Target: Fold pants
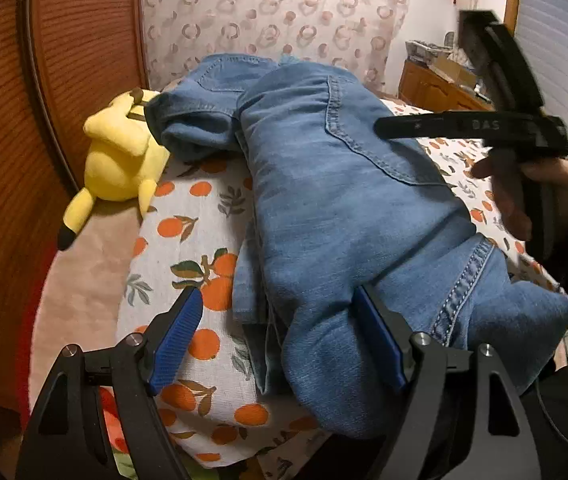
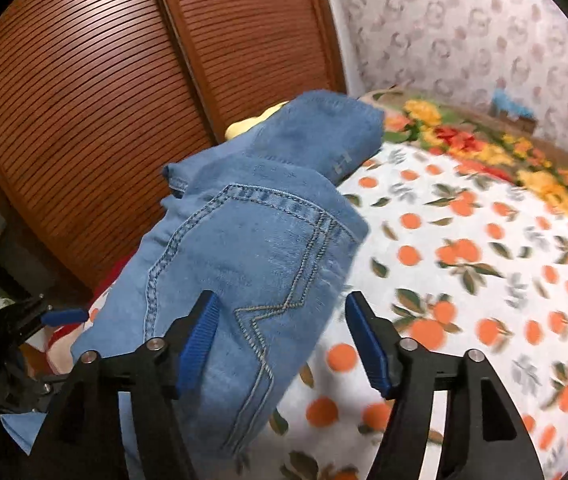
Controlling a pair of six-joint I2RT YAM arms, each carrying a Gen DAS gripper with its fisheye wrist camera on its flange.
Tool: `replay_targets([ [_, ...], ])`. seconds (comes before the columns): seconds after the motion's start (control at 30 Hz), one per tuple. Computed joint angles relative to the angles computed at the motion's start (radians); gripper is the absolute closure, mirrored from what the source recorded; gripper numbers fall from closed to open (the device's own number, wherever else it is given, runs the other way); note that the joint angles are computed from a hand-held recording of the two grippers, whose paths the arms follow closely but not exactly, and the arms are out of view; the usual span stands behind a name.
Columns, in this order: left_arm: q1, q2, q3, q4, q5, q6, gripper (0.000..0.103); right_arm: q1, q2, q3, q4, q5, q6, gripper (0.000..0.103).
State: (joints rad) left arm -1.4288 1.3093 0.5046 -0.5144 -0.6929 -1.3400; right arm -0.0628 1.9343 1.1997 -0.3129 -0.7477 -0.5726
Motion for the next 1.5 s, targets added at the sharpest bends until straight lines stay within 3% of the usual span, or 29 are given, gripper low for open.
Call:
replay_targets([
  [0.17,0.006,-0.027,-0.032,0.05,0.003,0.009,0.024,0.029,0.138,0.121,-0.063,-0.034,0.012,0.023],
  [0.33,0.012,-0.061,-0.063,0.089,0.008,0.027,0.024,0.046,0.171,0.175,-0.099,-0.034,-0.012,0.021],
  [0.43,0.02,-0.075,-0.079,0.111,0.009,0.048,0.024,0.056,0.18,0.182,-0.104,-0.027,-0.024,0.035],
  [0.5,0.027,-0.087,-0.09,0.13,0.01,0.062,0.024,0.052,0.167,0.179,-0.116,-0.026,-0.046,0.054],
  [0.6,0.035,-0.09,-0.08,0.123,0.012,0.076,0.024,0.036,0.115,0.153,-0.154,-0.047,-0.099,0.07],
  [0.73,0.048,-0.089,-0.057,0.104,0.005,0.099,0.024,0.011,-0.017,0.096,-0.184,-0.099,-0.132,0.073],
  [0.9,0.103,-0.144,-0.044,0.107,-0.019,0.173,0.024,0.031,-0.121,0.147,-0.282,-0.123,-0.162,0.075],
  [1.17,0.186,-0.349,0.046,-0.023,-0.135,0.308,0.024,0.101,-0.204,0.329,-0.399,-0.104,-0.17,0.076],
  [1.33,0.249,-0.472,0.146,-0.143,-0.215,0.405,0.024,0.168,-0.172,0.483,-0.435,-0.096,-0.134,0.076],
  [1.5,0.307,-0.551,0.225,-0.23,-0.28,0.482,0.024,0.201,-0.043,0.738,-0.506,-0.163,-0.056,0.076],
])
